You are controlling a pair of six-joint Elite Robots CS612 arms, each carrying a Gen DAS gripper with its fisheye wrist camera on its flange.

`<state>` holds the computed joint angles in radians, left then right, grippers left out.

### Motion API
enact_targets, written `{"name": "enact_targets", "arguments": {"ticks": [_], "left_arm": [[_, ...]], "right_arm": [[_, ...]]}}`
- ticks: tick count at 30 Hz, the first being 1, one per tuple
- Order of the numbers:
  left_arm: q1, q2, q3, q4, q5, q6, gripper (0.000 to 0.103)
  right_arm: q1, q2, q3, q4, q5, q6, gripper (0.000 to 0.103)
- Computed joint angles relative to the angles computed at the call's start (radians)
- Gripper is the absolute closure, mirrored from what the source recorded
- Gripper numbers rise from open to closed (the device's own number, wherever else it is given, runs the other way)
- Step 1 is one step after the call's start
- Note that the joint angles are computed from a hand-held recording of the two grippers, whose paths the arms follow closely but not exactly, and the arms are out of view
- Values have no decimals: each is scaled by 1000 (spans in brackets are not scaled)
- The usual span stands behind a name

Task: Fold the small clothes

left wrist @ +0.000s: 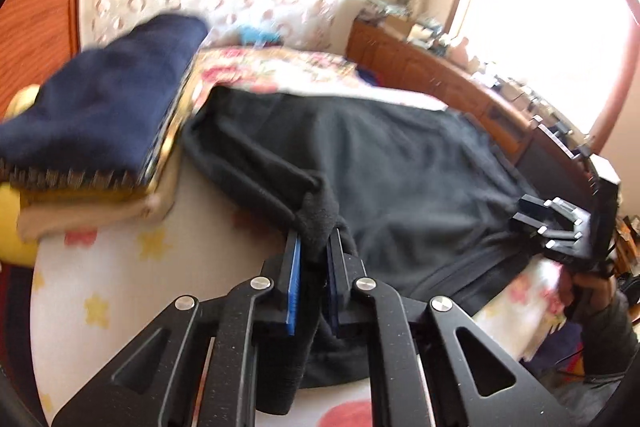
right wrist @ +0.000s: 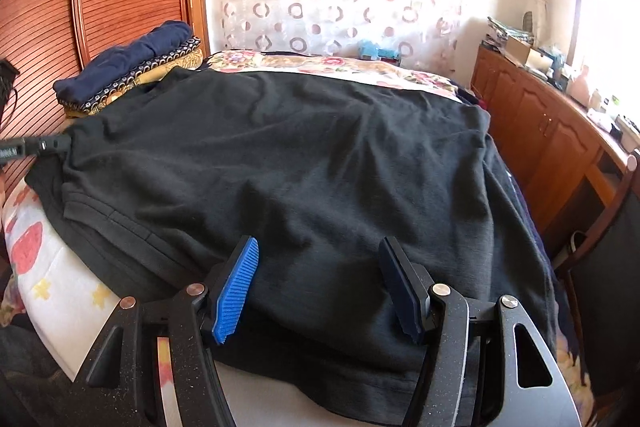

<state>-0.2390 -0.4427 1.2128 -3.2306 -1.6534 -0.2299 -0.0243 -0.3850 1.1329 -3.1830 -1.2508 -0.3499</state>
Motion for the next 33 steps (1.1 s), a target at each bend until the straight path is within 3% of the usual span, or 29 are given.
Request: {"name": "enact_targets", "arguments": {"ticks": [6,16,19,24,25,27,30,33], "left_arm": [[-18,14,-99,8,-98,58,91],[-66,45,-237,111,-163,169,91],[-80,43,-230,134,-124,193,91],[-73,35,-197,132,-154,165,72],[-73,29,-181,111,-142,161,62],[-72,16,-150,69,-124,163,57],[-66,3,-112,16,-100,147,35],[-62,-5,-83,-20,-56,140,32]], "right_arm": [[-11,-13,25,-63,0,16,39],[-31,-28,49,-114,3,52,39],[-40,-32,57,-122,32,63,39],[-39,-26,49,-115,26,52,39],[-39,-26,48,-113,26,53,39],[-38,-24,42,-106,30,56,39],[-37,-25,38,-96,36,50,39],[-32,-25,30,-88,48,39,39]]}}
